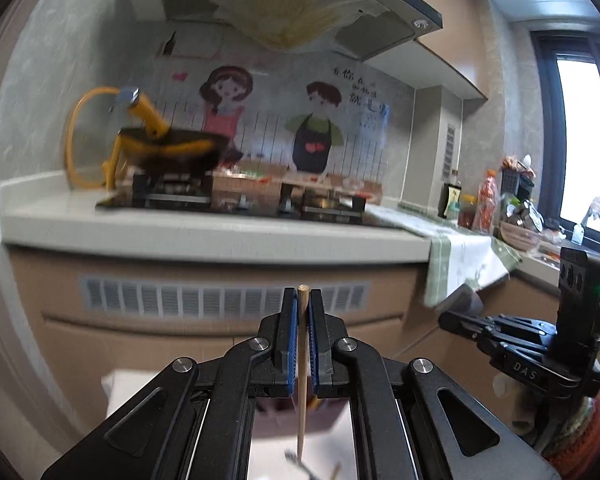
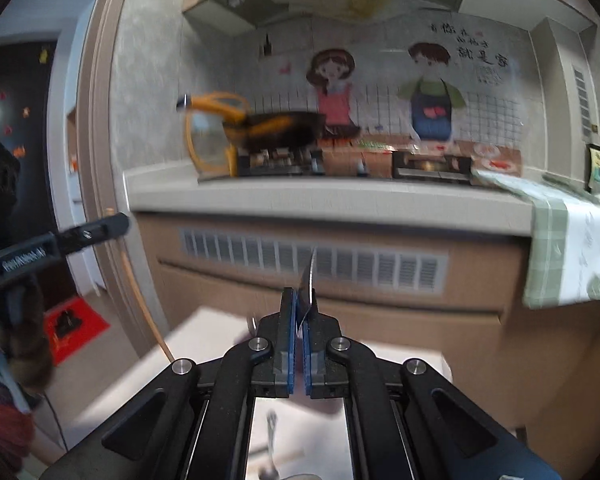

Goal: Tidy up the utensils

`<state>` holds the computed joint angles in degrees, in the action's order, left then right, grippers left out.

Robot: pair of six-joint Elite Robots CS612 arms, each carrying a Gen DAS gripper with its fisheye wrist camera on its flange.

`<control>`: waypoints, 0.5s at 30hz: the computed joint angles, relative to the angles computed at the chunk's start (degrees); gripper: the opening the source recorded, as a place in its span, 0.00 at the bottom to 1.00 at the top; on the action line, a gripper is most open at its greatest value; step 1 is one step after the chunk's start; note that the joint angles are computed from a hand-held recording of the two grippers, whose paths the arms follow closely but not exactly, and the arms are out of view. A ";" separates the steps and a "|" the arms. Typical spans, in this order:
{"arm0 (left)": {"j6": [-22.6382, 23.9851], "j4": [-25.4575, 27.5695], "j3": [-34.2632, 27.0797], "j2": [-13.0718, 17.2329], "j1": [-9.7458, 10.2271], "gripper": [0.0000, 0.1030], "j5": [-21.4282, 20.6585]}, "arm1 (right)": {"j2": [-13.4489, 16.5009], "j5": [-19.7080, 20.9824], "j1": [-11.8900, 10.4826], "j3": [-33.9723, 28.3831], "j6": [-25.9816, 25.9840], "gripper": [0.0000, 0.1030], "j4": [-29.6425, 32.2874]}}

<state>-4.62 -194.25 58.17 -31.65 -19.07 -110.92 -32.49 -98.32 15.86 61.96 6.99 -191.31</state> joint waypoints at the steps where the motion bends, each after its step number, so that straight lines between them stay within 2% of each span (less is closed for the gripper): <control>1: 0.16 0.86 -2.47 1.11 -0.14 0.05 0.18 | 0.44 1.19 -0.32 -1.51 0.82 0.02 1.15; 3: 0.21 2.59 -6.91 3.33 -0.46 0.05 0.91 | 1.77 3.01 -0.85 -4.59 1.80 0.03 3.78; 5: -0.19 5.47 -10.96 5.31 -0.58 0.05 0.50 | 3.67 2.45 -1.06 -8.06 2.21 0.03 6.83; 9: -1.09 11.20 -19.62 10.02 -0.80 0.05 0.47 | 7.30 4.21 -2.00 -14.00 4.64 0.03 14.45; 13: -3.33 16.88 -30.33 16.29 -0.69 0.05 -0.68 | 10.59 5.04 -2.45 -19.05 4.63 0.03 19.21; 15: -4.30 21.67 -38.35 20.76 -0.55 0.05 -1.70 | 12.20 5.49 -2.63 -21.54 4.76 0.03 21.04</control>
<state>-8.92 -172.58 19.83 -10.89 -19.62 -112.61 -20.30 -92.83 13.23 40.42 11.75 -170.26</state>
